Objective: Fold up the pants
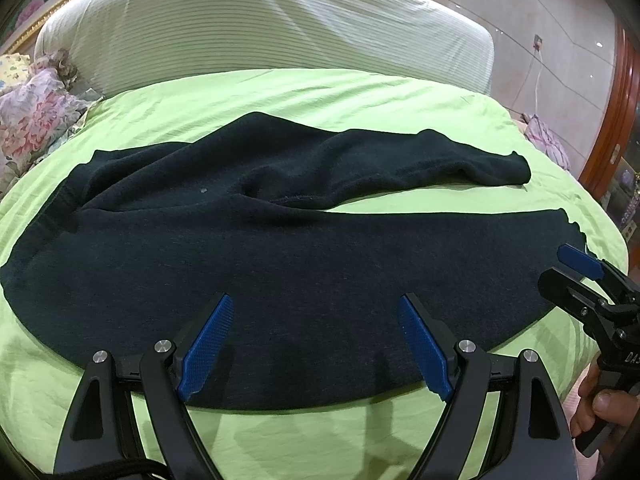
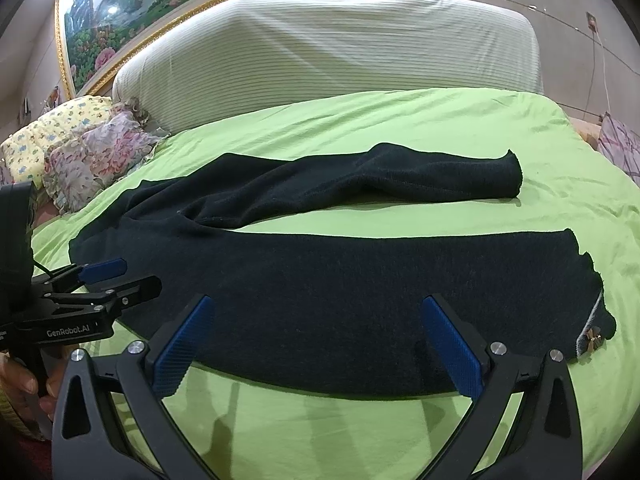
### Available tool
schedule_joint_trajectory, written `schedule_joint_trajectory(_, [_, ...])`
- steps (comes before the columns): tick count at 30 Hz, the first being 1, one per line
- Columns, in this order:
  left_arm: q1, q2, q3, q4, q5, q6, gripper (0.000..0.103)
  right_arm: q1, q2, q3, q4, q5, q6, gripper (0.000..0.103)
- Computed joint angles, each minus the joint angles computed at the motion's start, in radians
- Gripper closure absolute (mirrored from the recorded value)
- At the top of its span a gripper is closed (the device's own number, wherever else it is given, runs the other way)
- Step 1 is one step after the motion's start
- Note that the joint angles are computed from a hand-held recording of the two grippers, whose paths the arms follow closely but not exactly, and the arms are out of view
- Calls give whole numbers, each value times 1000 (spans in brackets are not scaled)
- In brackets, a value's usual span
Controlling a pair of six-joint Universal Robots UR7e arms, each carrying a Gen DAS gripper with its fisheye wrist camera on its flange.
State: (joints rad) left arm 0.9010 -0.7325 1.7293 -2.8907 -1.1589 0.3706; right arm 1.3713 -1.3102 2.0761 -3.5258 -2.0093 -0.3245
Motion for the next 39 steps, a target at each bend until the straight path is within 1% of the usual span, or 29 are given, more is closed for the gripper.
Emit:
schedule_joint_trajectory(2, [0,0,-6,21,3,-3,18,-1,-2,0,3,3,6,0])
schedule_joint_trajectory(5, [3,4,-7,8,-13,2,18,-3,-5,-4,17,-9,23,0])
schedule_joint_trajectory(9, [5,8,-20,42,-27,-10,18,-11,-15,-1,22,-1,35,0])
schedule_joint_trajectory(11, [4,7,-32,83,-27,-21,18,-11,-19,0,23,-5,40,0])
schedule_joint_trajectory(15, [8,14,-42,88,-48,-28,18,-16,-26,-3,32,0,47,0])
schedule_joint_trajectory(18, [5,24,-67,133,-45,-27,18,-26,-37,-11,51,16,55,0])
schedule_joint_trajectory(20, [6,29,-83,151,-69,-33,18,-34,-45,-18,64,24,59,0])
schedule_joint_trajectory(25, [-2,65,-147,203,-71,-17,18,-54,-65,-48,101,30,68,0])
schedule_joint_trajectory(29, [-10,120,-248,276,-67,8,18,-79,-87,-93,173,51,85,0])
schedule_joint_trajectory(31, [-12,148,-308,322,-75,16,18,-88,-91,-122,205,48,85,1])
schedule_joint_trajectory(34, [-13,202,-424,413,-99,23,18,-110,-100,-164,260,64,105,2])
schedule_joint_trajectory(39, [-11,319,-661,575,-131,61,18,-172,-119,-262,401,148,179,3])
